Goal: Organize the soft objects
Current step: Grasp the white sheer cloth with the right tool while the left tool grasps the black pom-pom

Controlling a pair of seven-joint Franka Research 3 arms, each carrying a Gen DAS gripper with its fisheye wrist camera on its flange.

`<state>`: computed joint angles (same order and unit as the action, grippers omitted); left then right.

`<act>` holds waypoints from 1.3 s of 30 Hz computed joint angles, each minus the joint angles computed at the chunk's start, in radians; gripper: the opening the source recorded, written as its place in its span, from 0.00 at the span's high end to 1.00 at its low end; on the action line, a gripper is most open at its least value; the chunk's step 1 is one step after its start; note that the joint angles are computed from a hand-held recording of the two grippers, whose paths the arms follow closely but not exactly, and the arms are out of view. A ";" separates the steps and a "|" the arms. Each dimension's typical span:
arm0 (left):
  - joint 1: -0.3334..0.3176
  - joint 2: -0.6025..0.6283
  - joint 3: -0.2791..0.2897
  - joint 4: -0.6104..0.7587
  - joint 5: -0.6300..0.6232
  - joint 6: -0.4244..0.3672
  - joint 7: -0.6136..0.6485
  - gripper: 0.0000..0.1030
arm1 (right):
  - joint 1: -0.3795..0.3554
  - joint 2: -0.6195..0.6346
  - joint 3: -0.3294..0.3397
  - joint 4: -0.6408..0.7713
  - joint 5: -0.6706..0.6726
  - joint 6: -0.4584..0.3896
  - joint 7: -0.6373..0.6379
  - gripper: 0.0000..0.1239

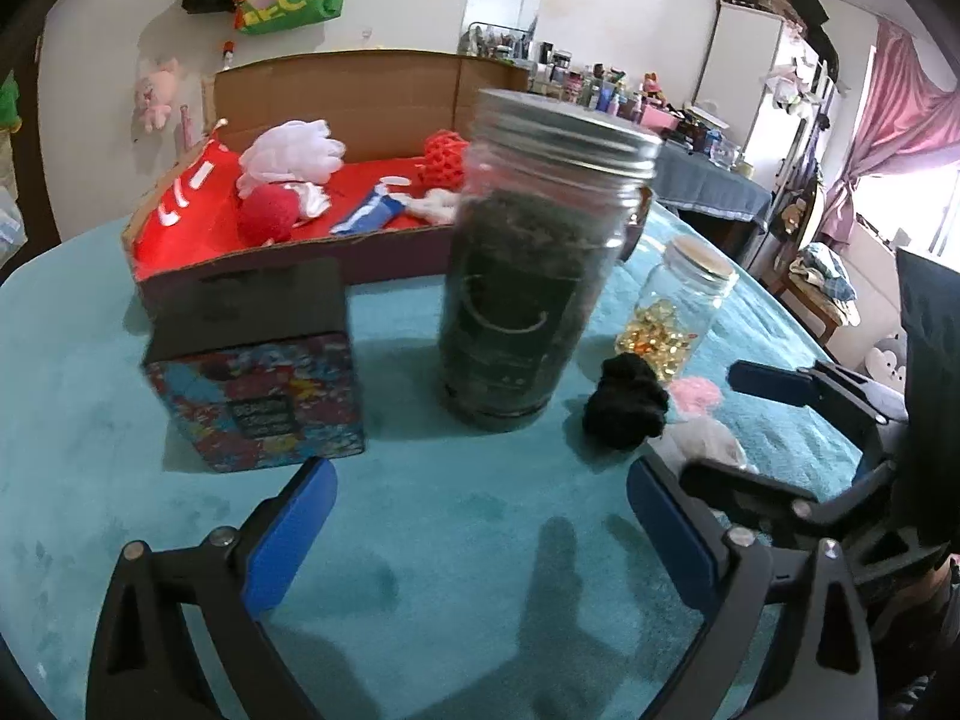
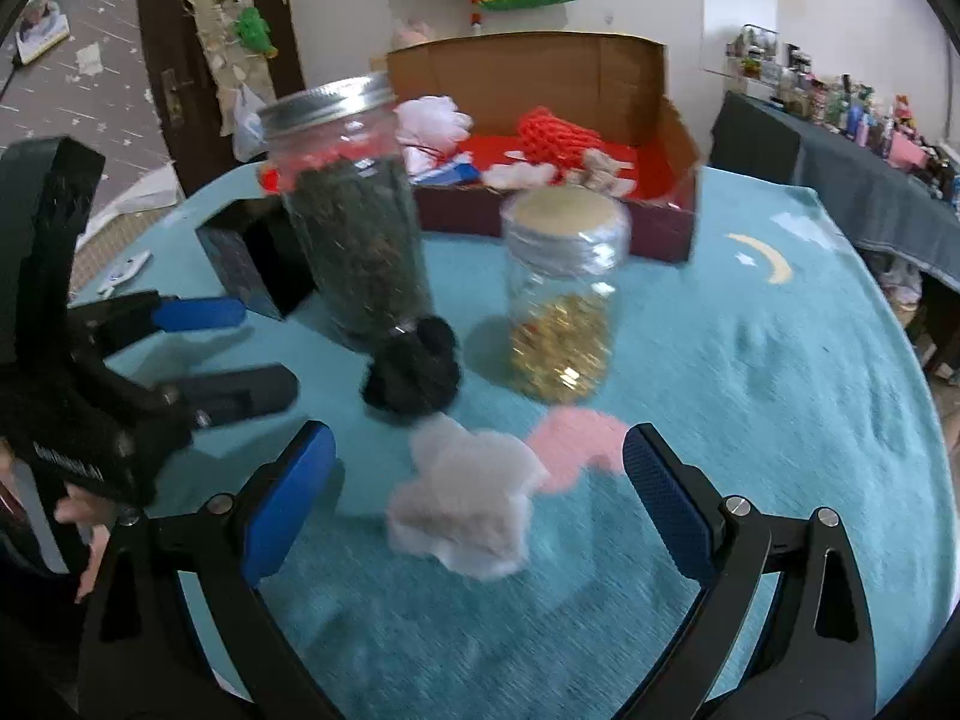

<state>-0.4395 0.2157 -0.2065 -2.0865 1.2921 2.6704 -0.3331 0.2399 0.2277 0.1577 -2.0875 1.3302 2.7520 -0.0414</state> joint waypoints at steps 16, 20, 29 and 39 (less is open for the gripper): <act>0.077 -0.153 -0.029 -0.181 0.102 0.049 -0.193 0.05 | -0.022 0.005 0.036 0.027 -0.120 -0.171 0.077 0.86; 0.089 -0.172 -0.041 -0.196 0.121 0.045 -0.211 0.05 | -0.005 -0.001 0.013 0.027 -0.160 -0.298 0.086 0.86; 0.090 -0.149 -0.047 -0.178 0.112 0.045 -0.185 0.05 | 0.011 0.002 0.012 0.003 -0.125 -0.233 0.078 0.76; 0.071 -0.087 -0.041 -0.108 0.141 0.057 -0.170 0.02 | 0.037 -0.075 -0.011 -0.082 0.160 -0.024 -0.189 0.33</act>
<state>-0.3688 0.1284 -0.2477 -2.1947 1.4335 2.7273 -0.5031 0.2771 0.1523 0.1470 -2.1700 1.4898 2.7283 -0.2307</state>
